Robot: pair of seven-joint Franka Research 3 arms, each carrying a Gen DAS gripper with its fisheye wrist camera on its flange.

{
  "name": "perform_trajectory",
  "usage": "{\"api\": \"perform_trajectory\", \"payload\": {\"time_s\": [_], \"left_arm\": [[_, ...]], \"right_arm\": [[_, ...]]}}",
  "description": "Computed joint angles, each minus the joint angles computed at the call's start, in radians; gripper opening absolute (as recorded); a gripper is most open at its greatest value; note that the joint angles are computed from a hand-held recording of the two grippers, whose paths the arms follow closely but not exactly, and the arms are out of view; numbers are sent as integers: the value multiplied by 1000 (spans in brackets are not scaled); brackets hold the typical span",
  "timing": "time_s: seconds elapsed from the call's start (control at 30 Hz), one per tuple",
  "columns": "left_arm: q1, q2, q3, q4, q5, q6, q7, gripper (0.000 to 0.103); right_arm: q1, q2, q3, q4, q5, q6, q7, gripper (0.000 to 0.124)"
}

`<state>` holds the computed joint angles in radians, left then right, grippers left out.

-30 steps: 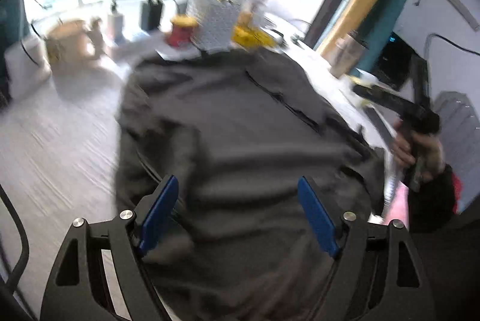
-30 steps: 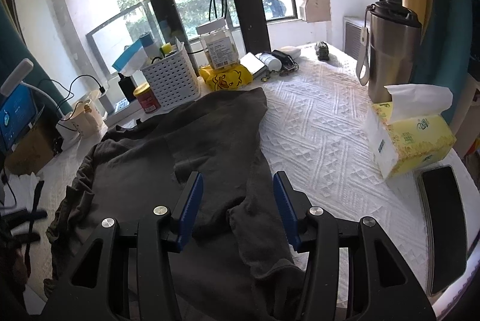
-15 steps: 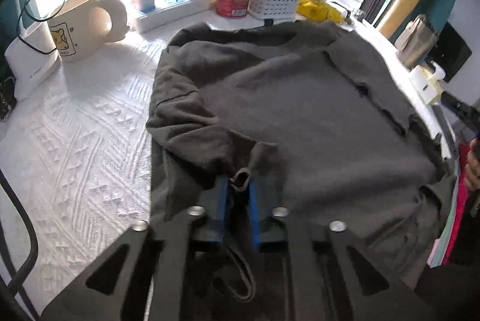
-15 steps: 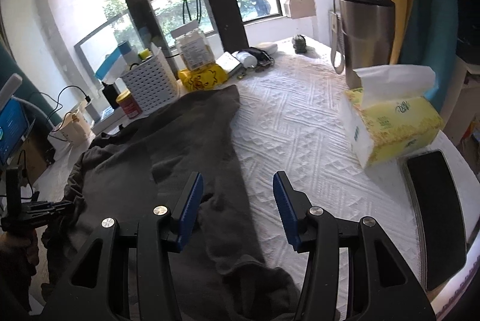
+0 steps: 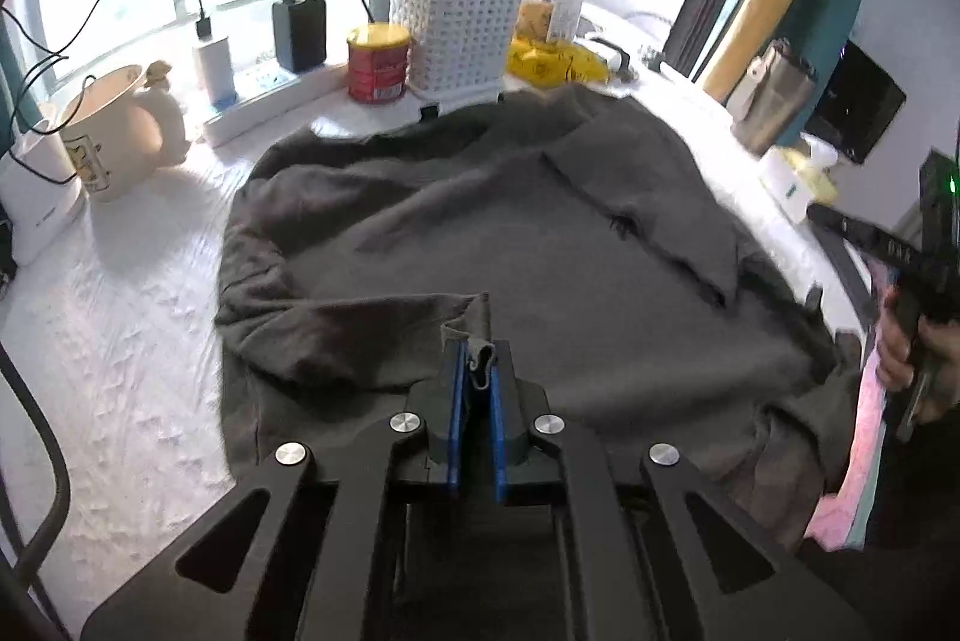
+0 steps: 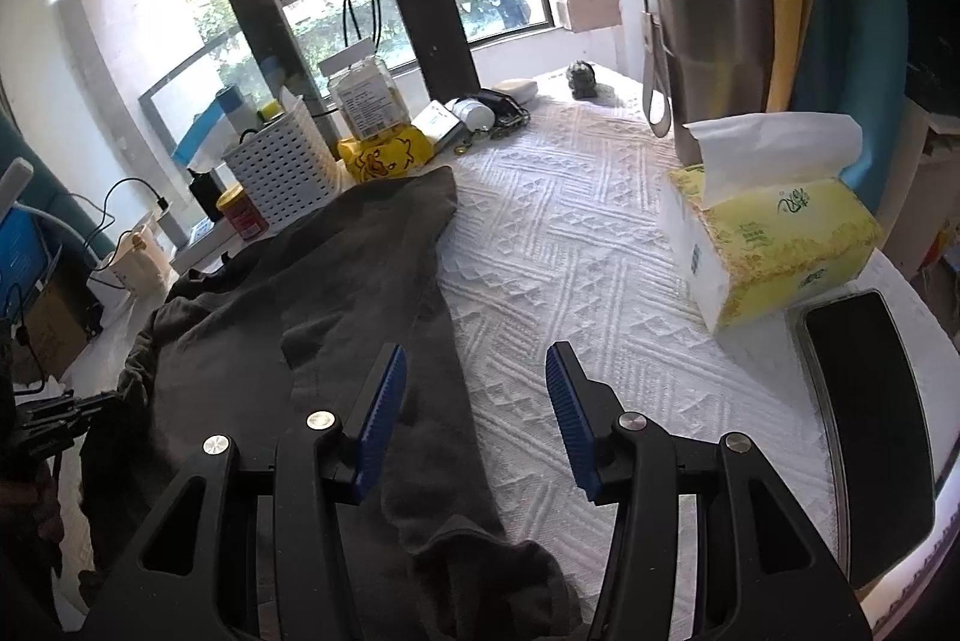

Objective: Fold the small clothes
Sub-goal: 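Grasp the dark grey shirt's hem with the left gripper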

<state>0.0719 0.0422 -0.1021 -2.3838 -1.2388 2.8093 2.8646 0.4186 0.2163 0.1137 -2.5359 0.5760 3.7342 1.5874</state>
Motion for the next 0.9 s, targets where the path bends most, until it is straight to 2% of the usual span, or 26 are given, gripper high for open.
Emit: {"api": "perform_trajectory", "payload": {"time_s": [0.07, 0.1, 0.13, 0.17, 0.2, 0.23, 0.27, 0.3, 0.4, 0.53, 0.6, 0.67, 0.83, 0.9], "left_arm": [[-17, 38, -21, 40, -74, 44, 11, 6], [-26, 57, -29, 53, -50, 72, -42, 7], [-38, 87, -28, 69, 38, 85, -166, 7], [-35, 99, -25, 75, 132, 63, -274, 10], [-36, 106, -15, 83, 176, 23, -328, 28], [-3, 96, -40, 79, 161, -7, -311, 41], [10, 77, -50, 63, 135, -12, -276, 59], [18, 55, -54, 43, 107, -14, -236, 65], [21, 0, -28, -18, 112, -41, -207, 66], [12, 1, -4, -54, 118, -17, -199, 66], [17, 11, 1, -44, 113, -61, -219, 66], [26, 16, 1, -29, 71, -149, -184, 66], [-4, 4, -18, -24, 31, -242, -90, 66], [-7, -4, -13, -20, 27, -304, -61, 66]], "right_arm": [[-4, -2, 3, -6, -10, 8, 12, 52], [-6, -3, 5, -8, -18, 11, 18, 52], [-8, -6, 6, -10, -26, 8, 24, 52], [-11, -10, 8, -11, -36, 2, 30, 52], [-9, -13, 7, -11, -38, -5, 26, 52], [-1, -15, 5, -8, -28, -12, 10, 52], [5, -17, 4, -7, -22, -10, -3, 52], [7, -18, 5, -9, -24, -6, -6, 52], [7, -12, 6, -3, -19, -8, -1, 52], [21, -2, 4, 18, 0, -21, -25, 52], [24, -4, 8, 21, -4, -20, -28, 52], [35, -7, 9, 24, 9, -21, -43, 52], [58, -18, 4, 22, 73, -21, -89, 52], [61, -25, 4, 15, 98, -14, -101, 52]]}}
